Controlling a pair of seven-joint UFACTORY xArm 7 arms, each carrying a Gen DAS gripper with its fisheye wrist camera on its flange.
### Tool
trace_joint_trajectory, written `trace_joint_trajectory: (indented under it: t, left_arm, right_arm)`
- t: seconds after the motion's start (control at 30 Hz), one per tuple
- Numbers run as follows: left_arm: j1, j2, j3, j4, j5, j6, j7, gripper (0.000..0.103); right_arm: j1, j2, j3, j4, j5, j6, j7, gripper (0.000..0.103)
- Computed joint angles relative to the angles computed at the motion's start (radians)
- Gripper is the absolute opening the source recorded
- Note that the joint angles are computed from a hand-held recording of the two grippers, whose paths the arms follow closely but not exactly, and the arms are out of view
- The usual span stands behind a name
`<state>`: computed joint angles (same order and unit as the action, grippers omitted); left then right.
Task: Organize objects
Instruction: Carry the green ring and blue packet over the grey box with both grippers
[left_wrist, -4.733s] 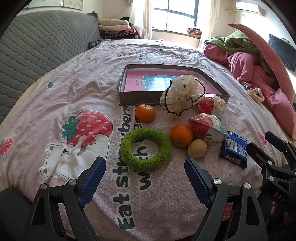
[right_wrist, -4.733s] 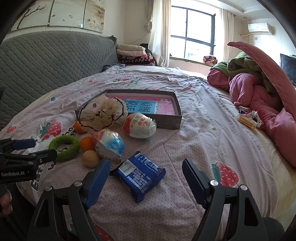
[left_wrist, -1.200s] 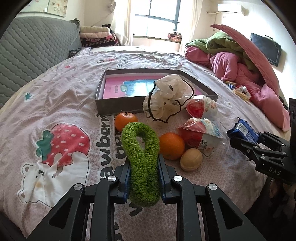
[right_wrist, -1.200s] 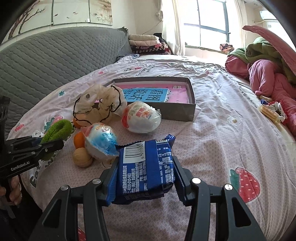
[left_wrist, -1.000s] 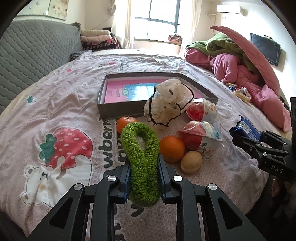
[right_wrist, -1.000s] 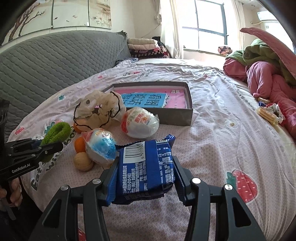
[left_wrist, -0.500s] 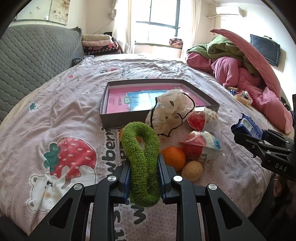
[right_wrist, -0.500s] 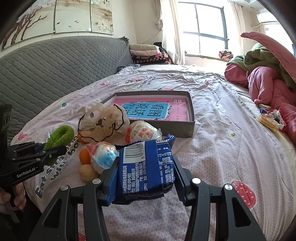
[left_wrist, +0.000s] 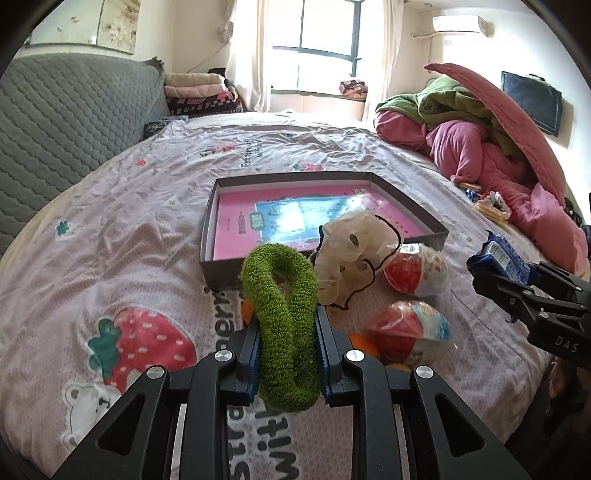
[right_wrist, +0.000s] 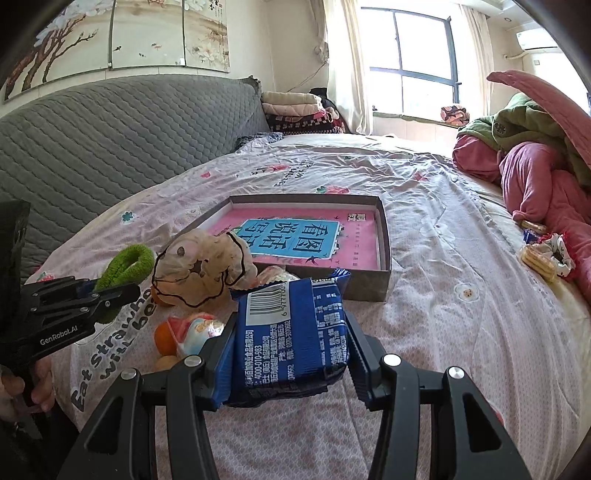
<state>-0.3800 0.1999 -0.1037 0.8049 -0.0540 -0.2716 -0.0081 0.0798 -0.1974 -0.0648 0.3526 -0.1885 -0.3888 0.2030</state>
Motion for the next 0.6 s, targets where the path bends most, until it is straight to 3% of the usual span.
trace_joint_trajectory:
  t: [0.1,0.43,0.6]
  left_arm:
    - [0.029,0.015,-0.022,0.030,0.022,0.018,-0.017,0.025]
    - [0.035,0.034,-0.007,0.080,0.034,0.016,-0.036,0.025]
    - [0.037,0.048,-0.005,0.108,0.041,0.023,-0.036,0.025]
  right_arm:
    - [-0.001,0.001,-0.003,0.009,-0.004,0.003,0.000,0.052]
    - [0.001,0.027,-0.013,0.060,-0.034,0.018,-0.002,0.052]
    - [-0.022,0.049,0.024,0.095,0.004,0.019,-0.046,0.052]
